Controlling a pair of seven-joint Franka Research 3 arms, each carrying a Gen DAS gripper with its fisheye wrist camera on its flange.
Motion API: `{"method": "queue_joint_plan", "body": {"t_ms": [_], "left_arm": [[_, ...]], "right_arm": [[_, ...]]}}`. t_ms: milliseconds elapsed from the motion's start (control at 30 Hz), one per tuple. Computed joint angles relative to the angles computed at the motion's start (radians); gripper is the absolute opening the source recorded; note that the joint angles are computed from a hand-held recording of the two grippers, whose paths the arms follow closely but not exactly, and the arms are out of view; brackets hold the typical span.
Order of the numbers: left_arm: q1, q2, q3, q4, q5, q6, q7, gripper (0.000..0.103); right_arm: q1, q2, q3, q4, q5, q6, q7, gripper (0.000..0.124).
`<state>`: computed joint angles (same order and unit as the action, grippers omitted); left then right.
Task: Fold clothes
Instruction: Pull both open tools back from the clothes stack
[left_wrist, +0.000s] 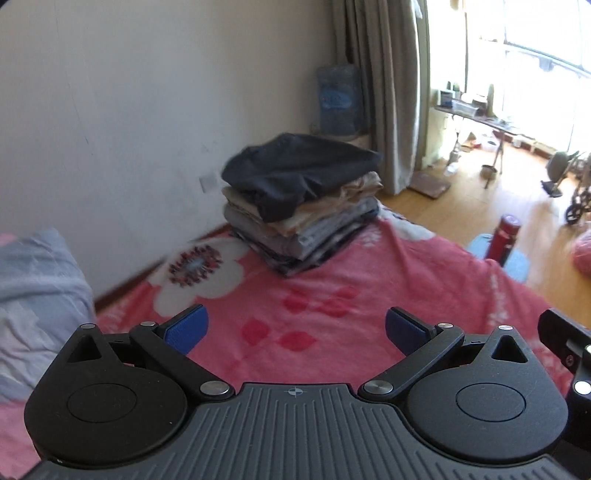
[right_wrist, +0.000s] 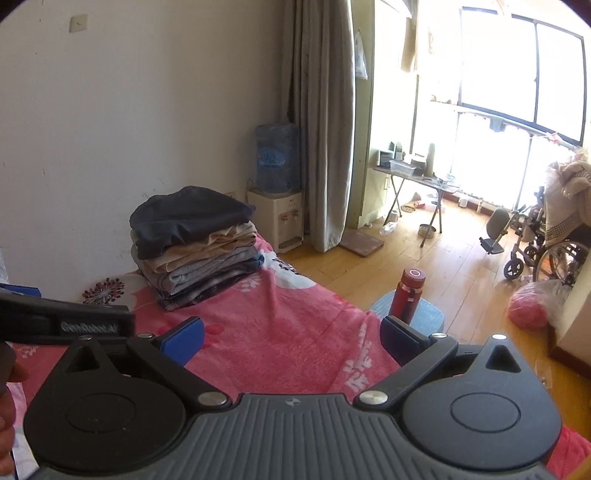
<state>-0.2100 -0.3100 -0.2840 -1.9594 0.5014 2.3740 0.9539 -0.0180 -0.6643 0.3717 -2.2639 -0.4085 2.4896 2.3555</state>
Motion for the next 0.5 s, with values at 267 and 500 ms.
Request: {"method": "queue_joint_plan", "body": {"t_ms": [267, 500], "left_arm": [[-0.005, 0.005, 0.023, -0.003, -0.073, 0.005, 0.024, 0.103], [-0.003, 0.016, 0.028, 0.0, -0.094, 0.007, 0.035, 0.103]], "right_arm": [[0.013, 0.022, -0.002, 0.008, 0.014, -0.013, 0.023, 0.103], [0.012, 0.032, -0.001, 0.011, -0.011, -0.026, 0.035, 0.103]]}}
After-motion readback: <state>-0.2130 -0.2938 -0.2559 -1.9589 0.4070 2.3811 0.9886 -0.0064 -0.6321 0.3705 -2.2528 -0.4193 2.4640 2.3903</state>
